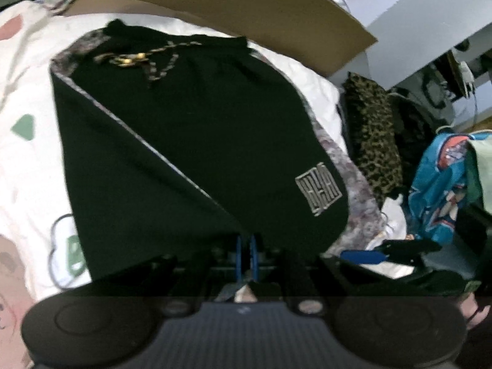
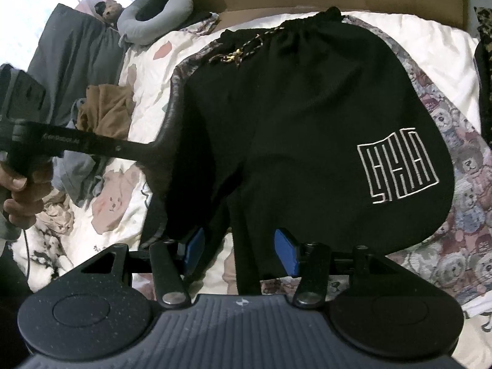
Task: Fold clothes
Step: 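Lift the held edge with the left gripper and fold it toward the right gripper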
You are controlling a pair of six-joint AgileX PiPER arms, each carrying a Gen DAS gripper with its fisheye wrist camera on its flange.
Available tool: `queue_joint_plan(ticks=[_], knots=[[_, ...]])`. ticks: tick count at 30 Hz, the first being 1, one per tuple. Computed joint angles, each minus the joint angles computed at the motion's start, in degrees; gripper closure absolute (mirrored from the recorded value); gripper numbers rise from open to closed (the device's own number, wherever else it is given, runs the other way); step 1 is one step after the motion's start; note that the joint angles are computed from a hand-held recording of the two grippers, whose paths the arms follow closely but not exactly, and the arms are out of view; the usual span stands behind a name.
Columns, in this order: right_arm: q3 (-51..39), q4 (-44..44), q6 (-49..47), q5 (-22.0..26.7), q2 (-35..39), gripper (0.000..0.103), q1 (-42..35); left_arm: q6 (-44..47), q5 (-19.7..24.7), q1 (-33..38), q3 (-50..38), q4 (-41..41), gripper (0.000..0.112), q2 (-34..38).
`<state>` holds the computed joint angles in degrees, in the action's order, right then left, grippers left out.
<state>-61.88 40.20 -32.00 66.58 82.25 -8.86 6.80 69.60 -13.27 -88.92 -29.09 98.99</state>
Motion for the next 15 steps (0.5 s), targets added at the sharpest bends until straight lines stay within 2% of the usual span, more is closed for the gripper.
queue_joint_plan(ticks=[15], knots=[[5.3,7.9,-6.6,-6.1,2.1,0.045,-2.5,-4.6,-6.9,-7.9,-4.6,-6.3,0.105,9.2]])
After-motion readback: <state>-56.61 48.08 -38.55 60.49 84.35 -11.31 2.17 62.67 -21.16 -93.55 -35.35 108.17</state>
